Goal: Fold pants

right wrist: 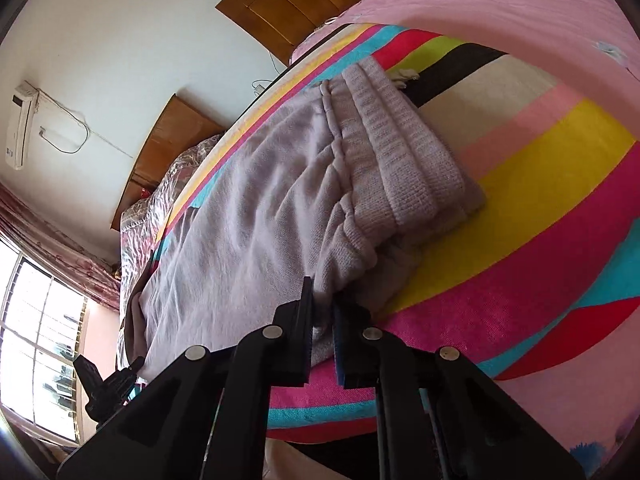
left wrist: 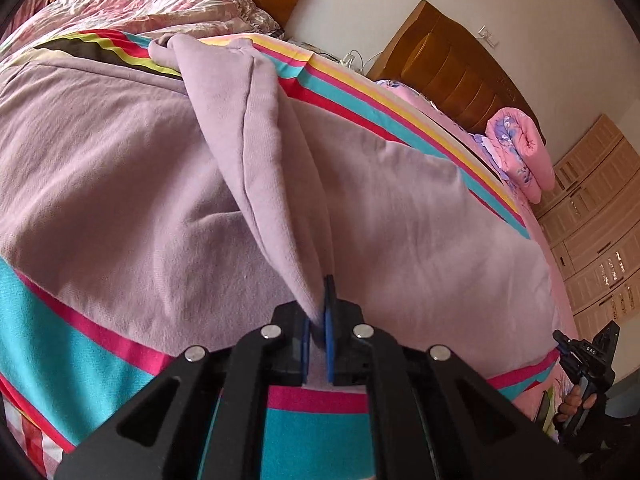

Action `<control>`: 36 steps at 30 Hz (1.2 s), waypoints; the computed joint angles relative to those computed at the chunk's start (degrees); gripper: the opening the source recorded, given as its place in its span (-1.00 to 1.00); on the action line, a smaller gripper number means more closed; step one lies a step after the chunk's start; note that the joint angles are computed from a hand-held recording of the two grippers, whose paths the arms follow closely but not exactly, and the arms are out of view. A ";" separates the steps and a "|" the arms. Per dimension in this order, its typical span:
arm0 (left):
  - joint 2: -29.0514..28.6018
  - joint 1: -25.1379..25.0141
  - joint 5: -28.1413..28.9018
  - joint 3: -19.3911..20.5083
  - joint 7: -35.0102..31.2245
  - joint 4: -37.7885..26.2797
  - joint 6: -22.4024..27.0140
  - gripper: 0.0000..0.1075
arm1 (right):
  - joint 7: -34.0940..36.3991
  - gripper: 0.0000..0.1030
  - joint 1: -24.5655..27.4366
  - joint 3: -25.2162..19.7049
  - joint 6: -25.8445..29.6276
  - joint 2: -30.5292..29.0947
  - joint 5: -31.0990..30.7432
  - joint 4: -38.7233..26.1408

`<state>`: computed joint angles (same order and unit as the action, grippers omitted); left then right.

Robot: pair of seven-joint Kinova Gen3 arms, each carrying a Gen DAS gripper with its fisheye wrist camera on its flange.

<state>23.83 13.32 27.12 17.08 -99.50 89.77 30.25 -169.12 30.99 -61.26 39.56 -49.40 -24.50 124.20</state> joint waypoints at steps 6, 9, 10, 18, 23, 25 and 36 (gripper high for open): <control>0.23 1.30 -1.62 -1.22 2.77 0.22 0.35 -0.89 | -0.55 -0.84 0.84 -2.39 -1.88 -1.17 -3.95 2.21; 0.13 0.05 0.06 -0.29 2.09 0.85 -0.48 -0.85 | -1.32 -0.81 0.20 -1.71 -1.53 -0.96 -3.21 1.82; 0.07 0.16 -0.04 -0.41 2.32 0.89 -0.59 -0.80 | -0.95 -0.72 -0.15 -1.36 -1.63 -0.66 -3.12 1.75; 0.09 -0.30 1.21 -0.24 3.43 0.44 -0.27 -0.43 | -3.67 -0.27 -2.72 1.41 -3.15 -3.94 -3.65 4.29; 0.21 0.27 -0.26 -0.61 3.92 -0.17 -0.14 -0.87 | -3.20 -0.73 -0.41 0.52 1.83 -2.81 -1.58 1.52; -0.75 1.04 -1.23 -0.85 3.81 0.31 -1.36 -0.90 | -2.76 -0.77 0.57 0.62 4.13 -3.36 -0.46 -0.55; -1.46 0.38 -0.80 -0.45 3.19 3.24 -2.57 -0.82 | 0.44 -0.81 3.24 -0.21 8.33 -2.80 -2.61 -2.50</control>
<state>22.38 13.71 26.31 16.63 -96.31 93.01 27.68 -168.68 34.23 -61.46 47.89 -52.21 -27.12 121.70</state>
